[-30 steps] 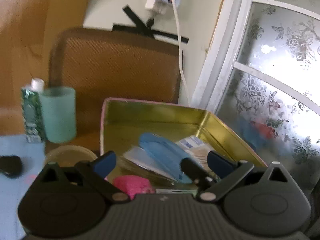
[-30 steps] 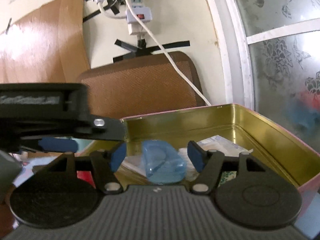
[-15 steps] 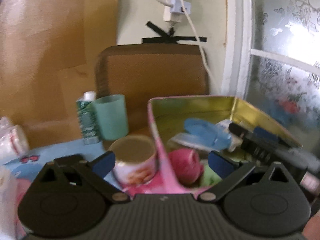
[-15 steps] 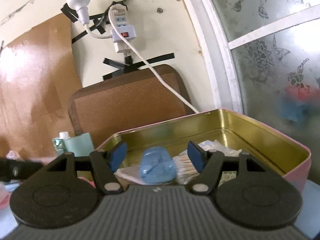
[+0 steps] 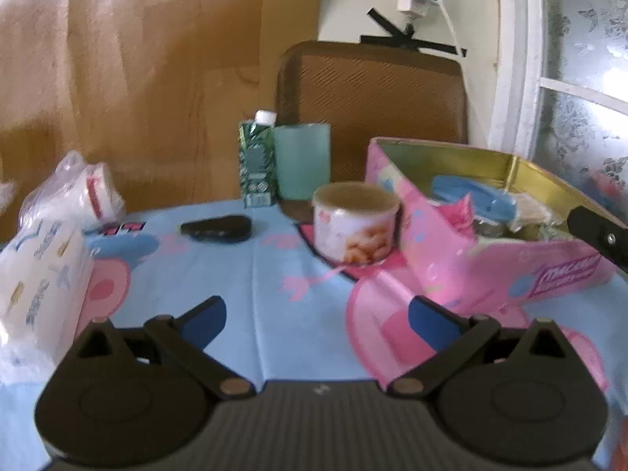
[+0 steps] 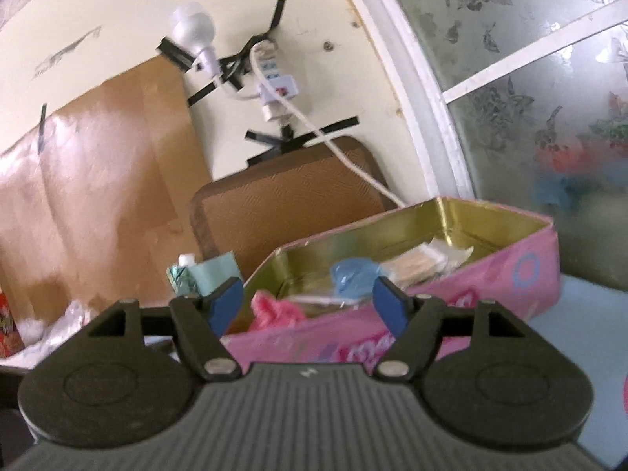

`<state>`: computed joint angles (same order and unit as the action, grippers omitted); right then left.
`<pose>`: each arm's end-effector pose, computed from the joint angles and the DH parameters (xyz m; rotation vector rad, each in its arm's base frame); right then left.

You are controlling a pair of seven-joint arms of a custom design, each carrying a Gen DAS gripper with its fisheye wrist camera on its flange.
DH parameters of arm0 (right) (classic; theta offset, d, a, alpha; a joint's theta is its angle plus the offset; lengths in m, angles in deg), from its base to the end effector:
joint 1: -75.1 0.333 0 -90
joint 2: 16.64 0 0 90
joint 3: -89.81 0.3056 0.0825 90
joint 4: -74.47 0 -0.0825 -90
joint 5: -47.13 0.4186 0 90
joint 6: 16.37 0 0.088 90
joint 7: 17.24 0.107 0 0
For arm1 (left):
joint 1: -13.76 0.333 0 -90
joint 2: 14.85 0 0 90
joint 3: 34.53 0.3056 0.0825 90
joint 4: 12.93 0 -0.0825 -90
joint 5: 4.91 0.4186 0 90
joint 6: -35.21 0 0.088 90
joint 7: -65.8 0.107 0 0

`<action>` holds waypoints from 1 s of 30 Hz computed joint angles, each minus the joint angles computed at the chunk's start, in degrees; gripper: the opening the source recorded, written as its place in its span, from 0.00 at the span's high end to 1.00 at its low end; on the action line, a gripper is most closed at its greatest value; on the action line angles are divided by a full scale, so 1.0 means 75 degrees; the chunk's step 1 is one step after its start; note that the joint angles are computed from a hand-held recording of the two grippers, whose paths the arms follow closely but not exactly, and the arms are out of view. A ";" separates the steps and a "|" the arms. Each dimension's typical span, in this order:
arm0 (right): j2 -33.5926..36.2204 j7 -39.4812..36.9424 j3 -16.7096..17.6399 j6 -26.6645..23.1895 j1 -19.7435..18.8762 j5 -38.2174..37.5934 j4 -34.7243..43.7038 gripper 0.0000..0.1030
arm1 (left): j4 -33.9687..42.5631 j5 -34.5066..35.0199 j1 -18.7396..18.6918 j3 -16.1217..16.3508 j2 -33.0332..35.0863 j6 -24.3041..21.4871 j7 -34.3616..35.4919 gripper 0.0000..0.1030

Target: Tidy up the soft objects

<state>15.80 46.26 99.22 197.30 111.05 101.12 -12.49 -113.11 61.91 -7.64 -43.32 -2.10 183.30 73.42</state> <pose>0.5946 0.4080 0.4556 -1.1875 1.3135 -0.6243 0.5957 -0.3571 0.4811 -1.6749 1.5366 -0.8631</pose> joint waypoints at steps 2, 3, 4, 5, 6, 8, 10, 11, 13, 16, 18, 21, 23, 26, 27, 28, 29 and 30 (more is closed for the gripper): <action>0.0015 -0.0178 0.0004 -0.0113 0.0101 0.0274 0.0014 0.27 | -0.0076 0.0215 -0.0051 0.0032 0.0011 -0.0122 -0.0160 0.00; 0.0020 -0.0390 -0.0028 -0.0321 0.0161 0.0590 0.0087 0.27 | -0.0108 0.0371 -0.0087 0.0043 0.0023 -0.0222 -0.0236 0.00; 0.0016 -0.0723 -0.0117 -0.0599 0.0235 0.1009 0.0234 0.27 | -0.0136 0.0471 -0.0107 0.0042 0.0031 -0.0303 -0.0285 0.00; 0.0043 -0.0812 -0.0153 -0.0610 0.0264 0.1163 0.0317 0.27 | -0.0162 0.0375 -0.0063 0.0021 0.0024 -0.0233 -0.0253 0.00; 0.0039 -0.0781 -0.0125 -0.0672 0.0218 0.1220 0.0333 0.27 | -0.0212 0.0497 -0.0039 0.0047 -0.0016 -0.0082 -0.0430 0.00; -0.0001 -0.0574 -0.0068 -0.0932 0.0075 0.1359 0.0323 0.27 | -0.0246 0.0720 -0.0051 0.0056 -0.0046 -0.0156 -0.0683 0.00; -0.0027 -0.0159 -0.0011 -0.1012 -0.0045 0.1326 0.0258 0.27 | -0.0243 0.0638 0.0013 0.0027 -0.0028 -0.0062 -0.0655 0.00; -0.0052 0.0213 0.0074 -0.0997 -0.0157 0.1022 0.0142 0.27 | -0.0241 0.0647 0.0018 0.0023 -0.0026 -0.0067 -0.0662 0.00; -0.0089 0.0510 0.0001 -0.1073 -0.0134 0.0761 0.0038 0.27 | -0.0243 0.0667 0.0017 0.0015 -0.0028 -0.0099 -0.0685 0.00; -0.0123 0.0464 -0.0290 -0.1199 0.0117 0.0823 0.0026 0.27 | -0.0231 0.0796 -0.0023 0.0006 -0.0027 -0.0221 -0.0698 0.00; -0.0140 0.0529 -0.0378 -0.1232 0.0182 0.0828 0.0007 0.27 | -0.0236 0.0938 -0.0056 -0.0004 -0.0035 -0.0294 -0.0716 0.00; -0.0154 0.0626 -0.0455 -0.1241 0.0236 0.0798 -0.0026 0.27 | -0.0220 0.1049 -0.0082 -0.0029 -0.0028 -0.0387 -0.0694 0.00; -0.0153 0.0646 -0.0501 -0.1266 0.0266 0.0789 -0.0025 0.26 | -0.0216 0.1059 -0.0071 -0.0036 -0.0023 -0.0373 -0.0688 0.00; -0.0172 0.0688 -0.0545 -0.1270 0.0305 0.0777 -0.0057 0.26 | -0.0225 0.1034 -0.0050 -0.0038 -0.0029 -0.0333 -0.0696 0.00; -0.0173 0.0696 -0.0555 -0.1272 0.0312 0.0774 -0.0059 0.26 | -0.0225 0.1035 -0.0049 -0.0039 -0.0029 -0.0333 -0.0696 0.00; -0.0180 0.0697 -0.0564 -0.1284 0.0318 0.0771 -0.0067 0.26 | -0.0233 0.1035 -0.0045 -0.0039 -0.0032 -0.0318 -0.0695 0.00; -0.0179 0.0700 -0.0576 -0.1283 0.0330 0.0770 -0.0065 0.26 | -0.0234 0.1032 -0.0042 -0.0041 -0.0033 -0.0312 -0.0682 0.00; -0.0181 0.0718 -0.0573 -0.1279 0.0326 0.0749 -0.0075 0.26 | -0.0236 0.1031 -0.0043 -0.0043 -0.0036 -0.0314 -0.0671 0.00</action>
